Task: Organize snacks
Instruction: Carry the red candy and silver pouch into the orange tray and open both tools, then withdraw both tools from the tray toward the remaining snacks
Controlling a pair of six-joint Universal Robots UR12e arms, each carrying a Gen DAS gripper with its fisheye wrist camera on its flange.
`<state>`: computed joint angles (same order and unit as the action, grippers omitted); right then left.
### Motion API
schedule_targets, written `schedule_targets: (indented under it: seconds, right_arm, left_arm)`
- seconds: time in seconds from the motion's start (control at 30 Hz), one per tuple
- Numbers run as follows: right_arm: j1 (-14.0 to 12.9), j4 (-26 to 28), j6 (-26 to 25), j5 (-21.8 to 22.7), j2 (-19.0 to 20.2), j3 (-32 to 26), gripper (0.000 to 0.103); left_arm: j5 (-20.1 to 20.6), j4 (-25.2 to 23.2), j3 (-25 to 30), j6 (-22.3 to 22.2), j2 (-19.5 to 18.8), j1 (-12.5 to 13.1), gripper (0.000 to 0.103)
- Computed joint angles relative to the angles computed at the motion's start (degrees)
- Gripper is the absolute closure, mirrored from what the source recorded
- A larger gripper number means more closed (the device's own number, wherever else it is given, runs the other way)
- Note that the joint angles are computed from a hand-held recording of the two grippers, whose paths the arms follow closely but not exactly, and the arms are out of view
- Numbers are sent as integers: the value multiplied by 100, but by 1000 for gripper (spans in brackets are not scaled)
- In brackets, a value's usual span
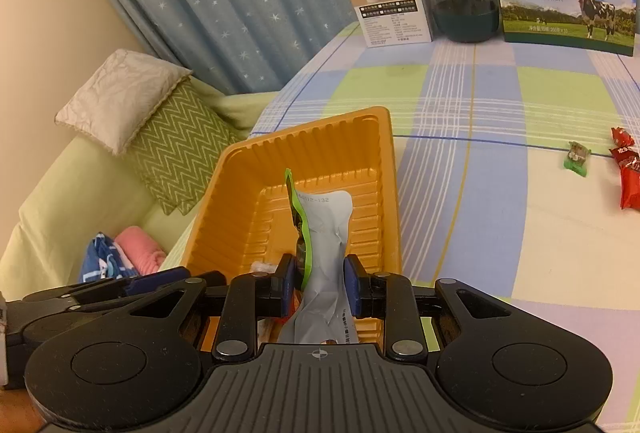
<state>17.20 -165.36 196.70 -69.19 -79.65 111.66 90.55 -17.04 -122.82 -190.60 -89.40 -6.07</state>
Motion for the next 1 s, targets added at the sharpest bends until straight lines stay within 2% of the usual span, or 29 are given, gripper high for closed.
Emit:
schedule_targets:
  seconds: [0.37, 0.47, 0.53, 0.57, 0.6, 0.63, 0.77, 1.0]
  right_arm:
    - [53, 14, 63, 85, 49, -16, 76]
    - [29, -143, 270, 154, 102, 18, 76]
    - [-15, -236, 470, 231, 107, 56, 74]
    - [-35, -263, 528, 245, 90, 76, 66]
    - [-55, -344, 555, 255, 65, 116, 54]
    - [-79, -440, 567, 267, 33, 166, 50]
    - [-157, -509, 543, 176, -179, 336, 49]
    - [-327, -388, 621, -328, -708, 742, 49]
  left_arm:
    - [84, 105, -132, -147, 187, 37, 63]
    - [104, 83, -153, -165, 215, 37, 63]
    - [103, 79, -176, -185, 240, 37, 63]
    - [115, 74, -185, -193, 253, 29, 63]
    - [121, 75, -197, -201, 269, 20, 62]
    - [121, 77, -212, -214, 288, 13, 62]
    - [128, 85, -241, -262, 341, -38, 60]
    - [188, 88, -230, -366, 431, -247, 47]
